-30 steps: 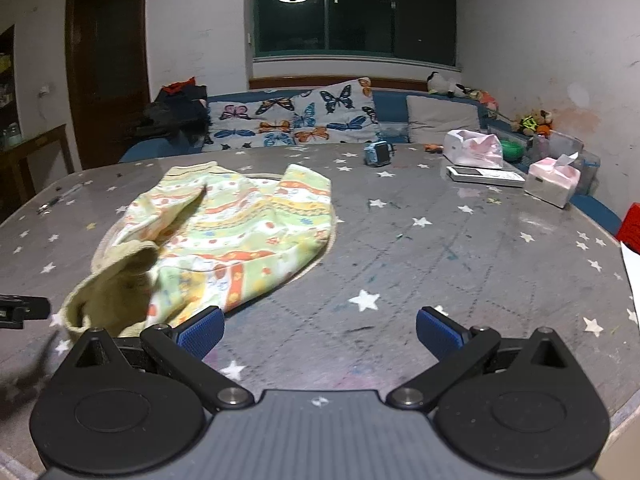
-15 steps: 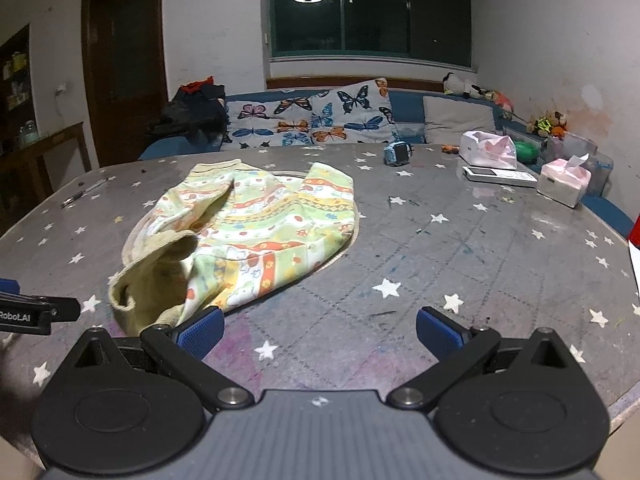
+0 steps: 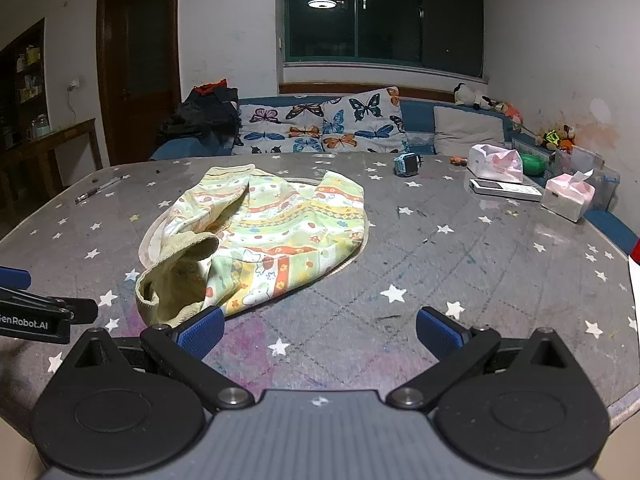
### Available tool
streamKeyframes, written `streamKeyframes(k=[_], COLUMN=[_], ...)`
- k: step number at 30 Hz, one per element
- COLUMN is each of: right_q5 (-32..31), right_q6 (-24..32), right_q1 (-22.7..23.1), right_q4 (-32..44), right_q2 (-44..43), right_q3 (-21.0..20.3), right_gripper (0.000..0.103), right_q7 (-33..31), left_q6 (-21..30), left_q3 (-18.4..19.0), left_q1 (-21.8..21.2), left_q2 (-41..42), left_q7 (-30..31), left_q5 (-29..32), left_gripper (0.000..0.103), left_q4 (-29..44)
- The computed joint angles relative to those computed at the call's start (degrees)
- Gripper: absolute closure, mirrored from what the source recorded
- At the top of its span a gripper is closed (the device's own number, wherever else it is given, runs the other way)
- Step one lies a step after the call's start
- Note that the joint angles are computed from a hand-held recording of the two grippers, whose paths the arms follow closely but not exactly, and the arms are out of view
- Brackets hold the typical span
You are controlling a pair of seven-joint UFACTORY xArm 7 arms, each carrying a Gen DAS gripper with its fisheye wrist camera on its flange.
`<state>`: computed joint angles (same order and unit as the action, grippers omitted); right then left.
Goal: Fold clothes
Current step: 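Approach the crumpled green patterned shirt with both grippers open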
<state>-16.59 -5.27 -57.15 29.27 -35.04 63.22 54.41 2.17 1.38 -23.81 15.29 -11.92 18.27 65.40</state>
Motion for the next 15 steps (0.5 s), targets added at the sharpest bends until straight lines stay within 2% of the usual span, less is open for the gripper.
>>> streamKeyframes(k=[7,15], right_q5=[-0.54,-1.59], right_q6=[0.31,0.51], right_q1=[-2.44,-9.03], right_q4=[1.75,5.82], right_q2=[2.19,5.88], right_q3=[1.63,6.31], right_gripper=[0.0,0.0], right_q7=[-0.57,-1.84], left_q6=[2.87,6.48], left_q3=[-1.81,-4.41], left_q1=[0.9,2.83], left_q2=[2.27,5.91], left_q7=[2.63,6.7], left_q5=[-1.19,-4.9], left_gripper=[0.0,0.0], left_q4=[3.35,9.01])
